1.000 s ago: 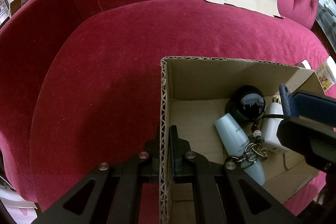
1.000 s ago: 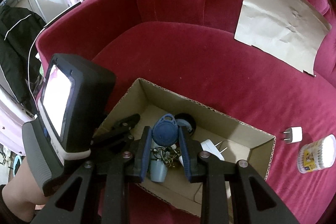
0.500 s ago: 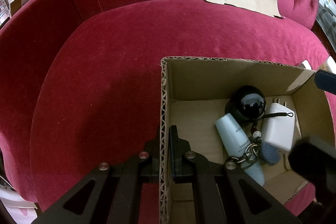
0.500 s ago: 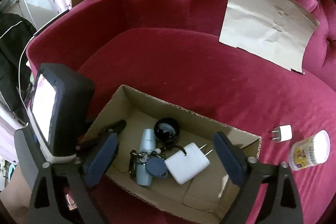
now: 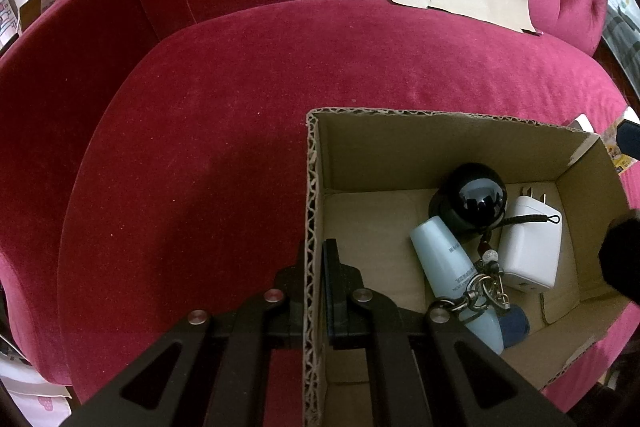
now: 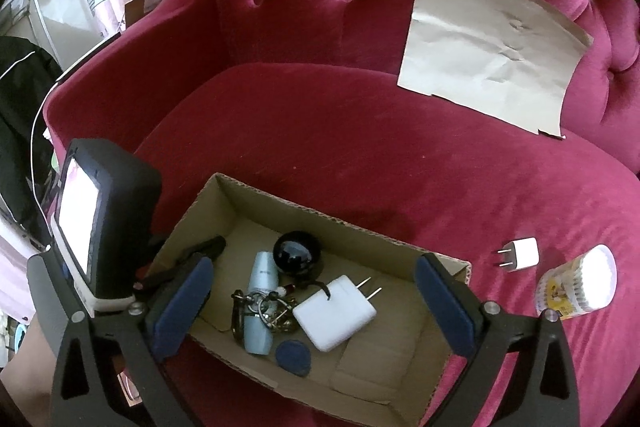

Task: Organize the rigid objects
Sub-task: 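Move the right gripper back over the cotton-swab tub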

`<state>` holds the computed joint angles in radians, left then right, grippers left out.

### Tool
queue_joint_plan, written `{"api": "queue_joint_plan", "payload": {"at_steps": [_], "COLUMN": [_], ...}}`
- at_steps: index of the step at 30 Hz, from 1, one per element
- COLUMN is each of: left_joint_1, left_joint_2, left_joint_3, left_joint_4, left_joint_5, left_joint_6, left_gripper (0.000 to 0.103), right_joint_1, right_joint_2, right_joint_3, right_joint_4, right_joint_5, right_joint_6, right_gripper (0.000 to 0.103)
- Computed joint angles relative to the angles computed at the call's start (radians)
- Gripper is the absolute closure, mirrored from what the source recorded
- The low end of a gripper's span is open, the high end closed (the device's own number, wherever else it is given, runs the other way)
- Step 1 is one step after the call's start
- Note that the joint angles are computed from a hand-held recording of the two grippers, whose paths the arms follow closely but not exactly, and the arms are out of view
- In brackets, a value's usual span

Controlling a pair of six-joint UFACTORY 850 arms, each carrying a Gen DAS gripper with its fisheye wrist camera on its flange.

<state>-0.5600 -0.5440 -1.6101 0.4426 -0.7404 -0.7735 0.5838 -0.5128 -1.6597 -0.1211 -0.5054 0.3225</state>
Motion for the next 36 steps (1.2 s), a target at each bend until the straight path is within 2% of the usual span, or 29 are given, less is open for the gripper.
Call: {"api": "queue_joint_plan", "payload": {"at_steps": [6, 16, 36], "left_joint_1": [0.0, 0.0, 0.0], "left_joint_2": [0.0, -0.001, -0.002], "left_joint_3": [0.0, -0.001, -0.001], "left_joint_4": [-0.001, 0.002, 0.006], "left_joint_5": [0.0, -0.001, -0.001], "left_joint_6": [0.001, -0.001, -0.004], "left_gripper": [0.098, 0.098, 0.098], "right_joint_1": [-0.004, -0.026, -0.109], "right_joint_2": [0.018, 0.07, 0.153], "right_joint_3": [0.014, 0.05, 0.123], "right_joint_4": [-0.017, -0.181, -0.507], "right_joint_5": [0.008, 0.021, -0.056], "right_joint_6": [0.01, 0.167, 0.492], "right_gripper": [0.0, 0.0, 0.0]}}
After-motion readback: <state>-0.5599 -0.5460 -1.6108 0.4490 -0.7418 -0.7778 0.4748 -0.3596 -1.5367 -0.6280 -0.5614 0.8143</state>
